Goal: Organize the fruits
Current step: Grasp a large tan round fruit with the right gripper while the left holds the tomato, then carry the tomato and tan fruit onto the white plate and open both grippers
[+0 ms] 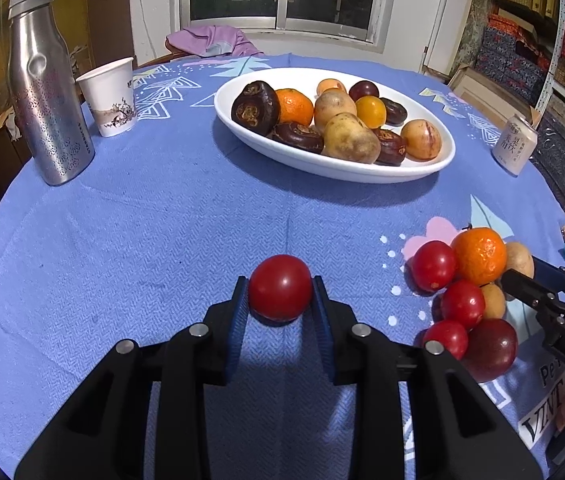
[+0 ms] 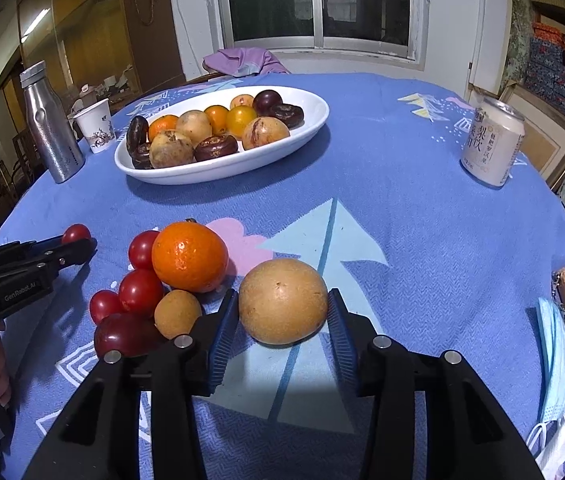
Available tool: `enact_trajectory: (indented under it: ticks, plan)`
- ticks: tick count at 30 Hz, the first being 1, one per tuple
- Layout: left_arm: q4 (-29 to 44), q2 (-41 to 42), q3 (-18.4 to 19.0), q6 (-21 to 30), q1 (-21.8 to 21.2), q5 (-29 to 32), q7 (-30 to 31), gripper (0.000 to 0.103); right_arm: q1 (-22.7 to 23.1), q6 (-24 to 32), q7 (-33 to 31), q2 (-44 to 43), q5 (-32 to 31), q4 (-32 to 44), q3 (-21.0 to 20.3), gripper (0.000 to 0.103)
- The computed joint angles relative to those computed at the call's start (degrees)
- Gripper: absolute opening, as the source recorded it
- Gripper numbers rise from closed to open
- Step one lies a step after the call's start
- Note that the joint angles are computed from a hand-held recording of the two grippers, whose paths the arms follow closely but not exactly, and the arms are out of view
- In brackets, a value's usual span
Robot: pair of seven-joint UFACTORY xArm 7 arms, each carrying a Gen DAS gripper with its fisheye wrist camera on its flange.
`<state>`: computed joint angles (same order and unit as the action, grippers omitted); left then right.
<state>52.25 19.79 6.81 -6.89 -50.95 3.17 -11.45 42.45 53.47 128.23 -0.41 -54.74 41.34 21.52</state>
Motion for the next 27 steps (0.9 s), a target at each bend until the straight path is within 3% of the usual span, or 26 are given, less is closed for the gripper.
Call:
enact_trajectory:
  ticks: [5, 9, 16, 20, 25, 27]
  plan:
    - [0.12, 0.13, -1.87, -0.23, 1.86, -0.31, 0.14, 0.03, 0.03, -0.16, 0.05, -0.29, 0.1, -0.26, 0.02, 0.046]
    - [-0.81, -0.55, 0.58, -1.88, -0.27, -1.73, -0.34, 0.03, -0.03, -0.54, 0.63, -0.51, -0.14, -0.49, 0.13, 0.046]
    - [-3.1, -2.68, -2.56, -5.76, 2.34, -5.48, 3.29, 0.03, -0.6, -2.8, 3.8, -2.42, -1.97, -2.45, 0.45, 0.046]
    - [-3.59, -3.13, -1.98, -6.28, 1.16, -8.97, 6.33, 0.03, -1.05, -3.16, 6.99, -5.03, -3.36, -4.16, 1.39, 0.046]
    - [-3.77, -3.44, 1.59, -7.09, -3.74, -15.42, 10.85, 0.03, -1.51, -1.97, 10.18, -8.22, -5.78, -5.19, 3.59, 0.046]
    - [-2.97, -4.05, -0.36, -6.3, -2.14, -16.22, 11.7, 0.03, -1.7, -1.7, 12.06, -10.2, -6.77, -6.07, 4.41, 0.046]
